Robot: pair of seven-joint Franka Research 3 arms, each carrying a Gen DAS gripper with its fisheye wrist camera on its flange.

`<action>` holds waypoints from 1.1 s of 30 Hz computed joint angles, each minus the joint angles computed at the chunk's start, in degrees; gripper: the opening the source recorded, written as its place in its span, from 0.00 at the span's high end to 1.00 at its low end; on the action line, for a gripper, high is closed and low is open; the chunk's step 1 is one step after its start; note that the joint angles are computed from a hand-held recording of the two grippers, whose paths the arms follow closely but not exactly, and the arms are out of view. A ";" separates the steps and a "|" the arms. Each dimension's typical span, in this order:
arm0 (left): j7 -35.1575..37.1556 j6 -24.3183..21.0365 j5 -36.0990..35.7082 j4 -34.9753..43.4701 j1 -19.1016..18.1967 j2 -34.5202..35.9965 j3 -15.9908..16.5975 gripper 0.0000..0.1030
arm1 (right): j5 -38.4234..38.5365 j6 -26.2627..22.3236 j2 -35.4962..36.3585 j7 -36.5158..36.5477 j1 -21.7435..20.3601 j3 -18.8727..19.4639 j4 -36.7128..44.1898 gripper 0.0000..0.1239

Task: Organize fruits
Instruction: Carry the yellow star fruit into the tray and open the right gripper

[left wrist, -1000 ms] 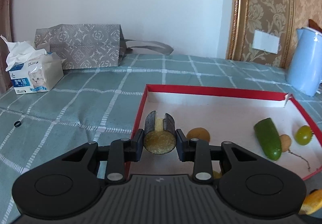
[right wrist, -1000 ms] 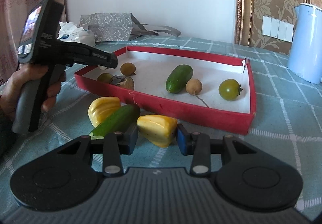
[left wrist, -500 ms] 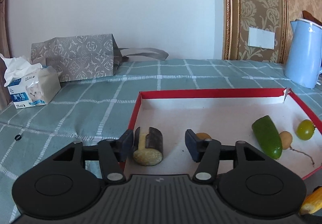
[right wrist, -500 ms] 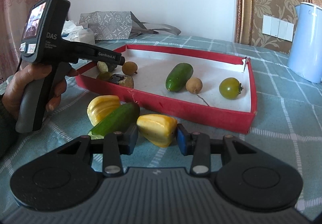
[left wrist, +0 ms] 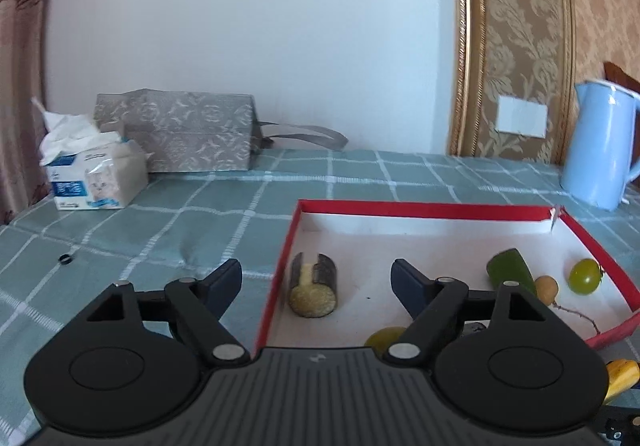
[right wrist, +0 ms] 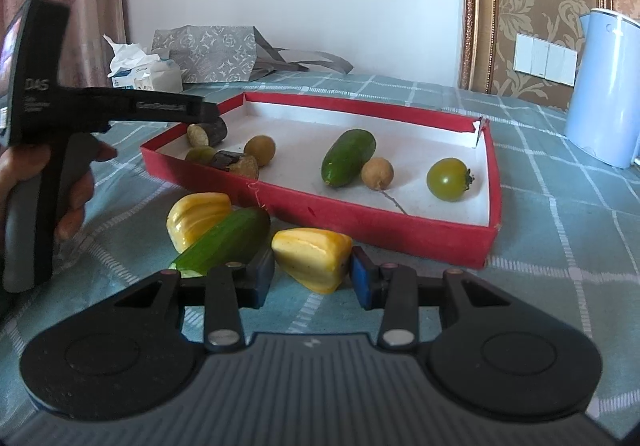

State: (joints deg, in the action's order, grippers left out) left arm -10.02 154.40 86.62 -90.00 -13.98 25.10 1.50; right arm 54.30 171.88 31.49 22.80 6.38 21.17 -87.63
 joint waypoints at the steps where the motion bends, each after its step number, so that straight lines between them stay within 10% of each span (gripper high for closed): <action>1: -1.54 0.12 0.71 -1.06 -0.09 -0.85 0.20 0.21 | 0.19 0.30 0.02 -0.35 -0.14 0.25 -0.02 0.69; 11: -10.37 5.84 5.34 -10.60 3.93 -7.86 -3.24 0.15 | 9.22 11.19 2.20 -15.77 -5.47 10.40 2.46 0.69; 20: -5.38 8.46 1.59 -10.99 4.83 -7.38 -3.98 0.15 | -9.05 6.40 7.92 10.76 9.53 -11.43 13.30 0.69; 33: -0.16 9.55 -3.40 -10.81 3.92 -6.79 -2.80 0.15 | -21.26 4.38 11.47 25.62 11.52 -16.27 17.35 0.69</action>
